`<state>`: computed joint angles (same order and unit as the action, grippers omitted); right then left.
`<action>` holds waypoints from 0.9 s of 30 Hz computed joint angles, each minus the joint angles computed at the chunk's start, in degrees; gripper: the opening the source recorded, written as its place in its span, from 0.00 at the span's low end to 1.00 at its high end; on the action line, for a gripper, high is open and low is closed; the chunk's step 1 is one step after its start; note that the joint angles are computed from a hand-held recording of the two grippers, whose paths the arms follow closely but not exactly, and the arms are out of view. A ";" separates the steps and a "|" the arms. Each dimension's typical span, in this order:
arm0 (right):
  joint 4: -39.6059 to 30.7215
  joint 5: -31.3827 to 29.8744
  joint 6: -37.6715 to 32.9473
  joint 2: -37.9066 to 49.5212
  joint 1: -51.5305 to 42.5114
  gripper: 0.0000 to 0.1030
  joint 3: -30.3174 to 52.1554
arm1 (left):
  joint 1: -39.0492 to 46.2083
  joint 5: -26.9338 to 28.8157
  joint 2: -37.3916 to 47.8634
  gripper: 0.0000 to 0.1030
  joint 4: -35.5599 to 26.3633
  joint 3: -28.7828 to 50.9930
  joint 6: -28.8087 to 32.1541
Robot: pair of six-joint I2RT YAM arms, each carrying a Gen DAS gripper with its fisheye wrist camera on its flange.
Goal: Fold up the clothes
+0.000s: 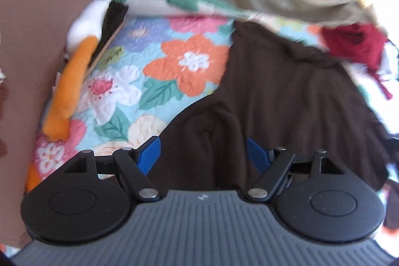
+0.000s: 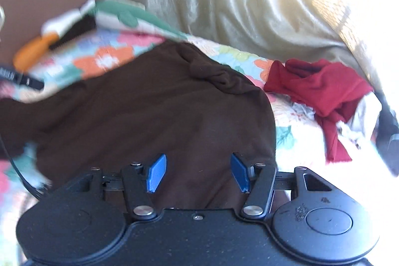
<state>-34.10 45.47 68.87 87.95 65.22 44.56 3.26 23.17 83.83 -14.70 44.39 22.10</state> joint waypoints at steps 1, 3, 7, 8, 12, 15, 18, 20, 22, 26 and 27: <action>-2.05 0.17 2.95 -1.64 1.83 0.61 0.37 | 2.38 2.04 -2.28 0.75 -3.36 0.43 1.83; -3.79 -0.26 6.93 -6.00 5.61 0.61 0.38 | 5.94 2.59 -5.67 0.77 -9.10 1.83 4.82; -9.97 -1.96 13.01 -14.08 13.39 0.65 2.20 | 11.08 -0.51 -8.79 0.78 -18.93 6.41 12.07; -13.00 -2.42 14.18 -14.77 15.27 0.65 4.05 | 12.71 0.27 -9.67 0.78 -20.29 7.11 14.27; -22.33 -5.26 17.17 -16.18 20.82 0.71 10.69 | 16.83 3.35 -12.38 0.88 -23.28 7.33 19.75; -19.83 -2.97 24.07 -13.07 24.92 0.92 8.68 | 16.24 5.90 -11.37 0.89 -20.92 2.18 16.84; -7.86 -1.81 30.53 -3.53 26.18 0.90 3.71 | 12.60 6.84 -9.46 0.55 -3.88 -10.49 4.46; 4.07 -2.26 29.09 4.19 23.75 0.68 0.81 | 8.85 4.80 -4.57 0.48 7.39 -16.68 -1.98; 15.90 -2.38 25.82 9.99 21.29 0.47 -1.72 | 7.01 4.15 -1.06 0.44 8.71 -18.02 -2.12; 24.31 -4.31 23.38 15.06 18.41 0.43 -2.63 | 3.71 4.00 2.59 0.44 10.03 -20.35 -0.59; 22.21 -4.38 22.79 15.87 18.21 0.43 -1.34 | 3.18 5.06 3.15 0.44 10.01 -20.69 -0.35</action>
<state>-11.89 41.09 91.67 103.82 83.44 43.22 6.43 28.23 86.98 -4.69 23.71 21.75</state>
